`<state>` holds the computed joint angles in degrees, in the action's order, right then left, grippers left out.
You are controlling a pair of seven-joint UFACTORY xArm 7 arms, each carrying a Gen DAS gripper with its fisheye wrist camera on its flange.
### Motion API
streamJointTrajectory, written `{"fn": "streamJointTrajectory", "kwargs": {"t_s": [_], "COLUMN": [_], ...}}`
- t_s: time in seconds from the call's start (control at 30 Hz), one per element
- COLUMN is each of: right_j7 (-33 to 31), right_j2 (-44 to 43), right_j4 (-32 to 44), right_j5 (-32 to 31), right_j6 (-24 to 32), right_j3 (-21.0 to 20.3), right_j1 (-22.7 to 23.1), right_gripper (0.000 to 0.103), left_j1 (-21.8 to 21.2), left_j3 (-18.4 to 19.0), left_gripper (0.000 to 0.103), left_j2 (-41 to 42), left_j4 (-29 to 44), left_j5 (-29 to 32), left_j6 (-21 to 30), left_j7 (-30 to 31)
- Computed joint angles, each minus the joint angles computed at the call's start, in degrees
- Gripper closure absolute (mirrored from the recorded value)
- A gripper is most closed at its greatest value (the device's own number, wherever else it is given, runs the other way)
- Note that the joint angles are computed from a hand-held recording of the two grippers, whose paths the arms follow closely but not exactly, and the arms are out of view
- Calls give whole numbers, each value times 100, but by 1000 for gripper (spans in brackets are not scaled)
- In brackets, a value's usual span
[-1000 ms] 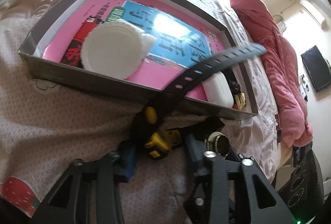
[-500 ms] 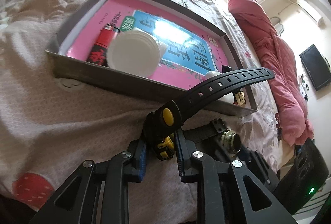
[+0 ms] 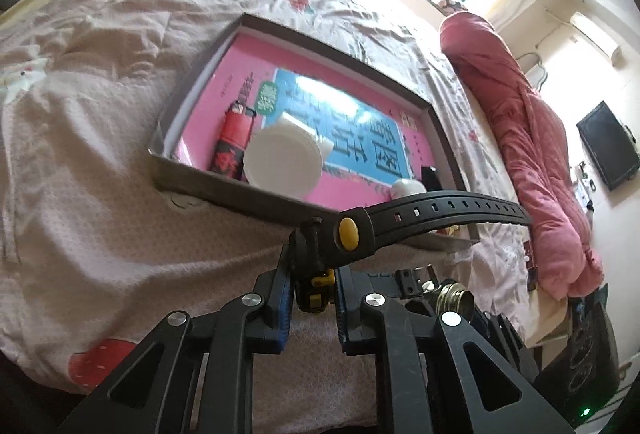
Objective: Organize rigid objects
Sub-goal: 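Carry the watch over the gray box while the right tool carries the chrome cylinder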
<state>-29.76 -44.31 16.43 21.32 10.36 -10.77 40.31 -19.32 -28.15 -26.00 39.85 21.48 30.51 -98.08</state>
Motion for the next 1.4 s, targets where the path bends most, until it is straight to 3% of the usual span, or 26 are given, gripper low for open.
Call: {"fn": "streamJointTrajectory", "kwargs": {"t_s": [0.67, 0.83, 1.4], "right_j7": [-6, 136, 580], "right_j2": [-340, -336, 257], "right_j4": [-64, -47, 297], "right_j5": [-131, -193, -672], "right_j6": [-228, -478, -1229], "right_j3": [-155, -149, -731], "right_j1": [182, 119, 351], "right_gripper": [60, 60, 60], "left_j1": [462, 513, 1069], "left_j3": [-224, -176, -125], "left_gripper": [86, 86, 86], "left_j2": [-378, -556, -1352], "left_j4": [461, 359, -123], "left_j5": [584, 591, 440], "left_j6": [471, 469, 565], "left_j7": [149, 214, 506]}}
